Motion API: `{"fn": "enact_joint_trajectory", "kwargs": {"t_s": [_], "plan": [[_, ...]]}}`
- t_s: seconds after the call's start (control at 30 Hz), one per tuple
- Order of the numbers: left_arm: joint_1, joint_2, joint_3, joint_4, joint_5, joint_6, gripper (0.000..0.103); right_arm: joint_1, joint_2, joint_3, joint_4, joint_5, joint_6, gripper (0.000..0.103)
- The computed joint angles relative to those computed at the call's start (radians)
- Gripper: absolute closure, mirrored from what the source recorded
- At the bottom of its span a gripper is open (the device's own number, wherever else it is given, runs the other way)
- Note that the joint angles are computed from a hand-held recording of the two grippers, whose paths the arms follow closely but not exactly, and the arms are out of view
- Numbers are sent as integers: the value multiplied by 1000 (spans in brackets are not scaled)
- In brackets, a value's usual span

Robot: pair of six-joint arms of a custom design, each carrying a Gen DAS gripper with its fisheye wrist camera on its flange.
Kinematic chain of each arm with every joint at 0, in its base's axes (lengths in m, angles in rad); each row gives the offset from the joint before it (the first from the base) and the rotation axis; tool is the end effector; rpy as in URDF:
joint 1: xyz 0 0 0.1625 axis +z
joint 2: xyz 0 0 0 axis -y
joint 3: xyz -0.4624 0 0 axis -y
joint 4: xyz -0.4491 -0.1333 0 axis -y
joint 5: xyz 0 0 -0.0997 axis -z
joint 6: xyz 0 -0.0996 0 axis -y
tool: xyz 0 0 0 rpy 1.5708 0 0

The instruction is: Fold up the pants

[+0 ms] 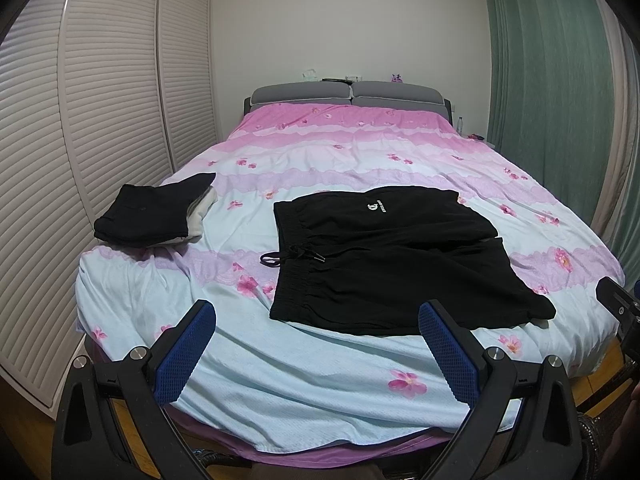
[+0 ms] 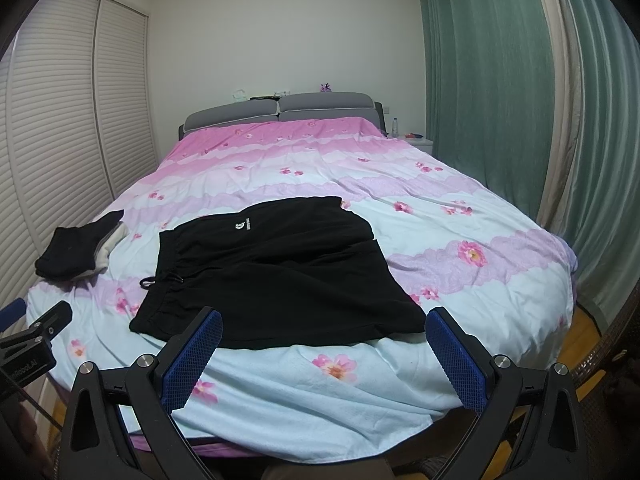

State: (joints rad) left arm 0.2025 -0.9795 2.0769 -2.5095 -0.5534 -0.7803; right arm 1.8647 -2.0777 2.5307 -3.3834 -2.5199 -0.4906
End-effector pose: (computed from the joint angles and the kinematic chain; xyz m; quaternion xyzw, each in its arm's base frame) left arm -0.4975 -0.3247 0.0792 0.2892 0.8221 -0.3939 0.2921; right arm 0.1245 -0.2308 0.4555 -0.0010 -0.7490 0.5216 0.4085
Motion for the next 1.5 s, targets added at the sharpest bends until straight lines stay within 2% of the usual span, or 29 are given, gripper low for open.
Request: {"fn": "enact_joint_trajectory", "kwargs": {"t_s": [0.8, 0.93, 1.13, 1.33, 1.5], "plan": [[13, 4, -1, -8, -13, 12, 0, -17, 3, -3, 15, 5, 11, 0], [22, 21, -21, -33, -8, 51, 0, -56, -14, -25, 67, 56, 47, 0], [51, 74, -84, -111, 3, 150, 0, -107, 24, -78, 36, 113, -5, 0], [108, 156, -180, -213, 6, 303, 0, -208, 72, -173, 71, 226, -5, 0], [165, 242, -304, -273, -23, 442, 0, -268, 152, -280, 106, 297, -19, 0]]}}
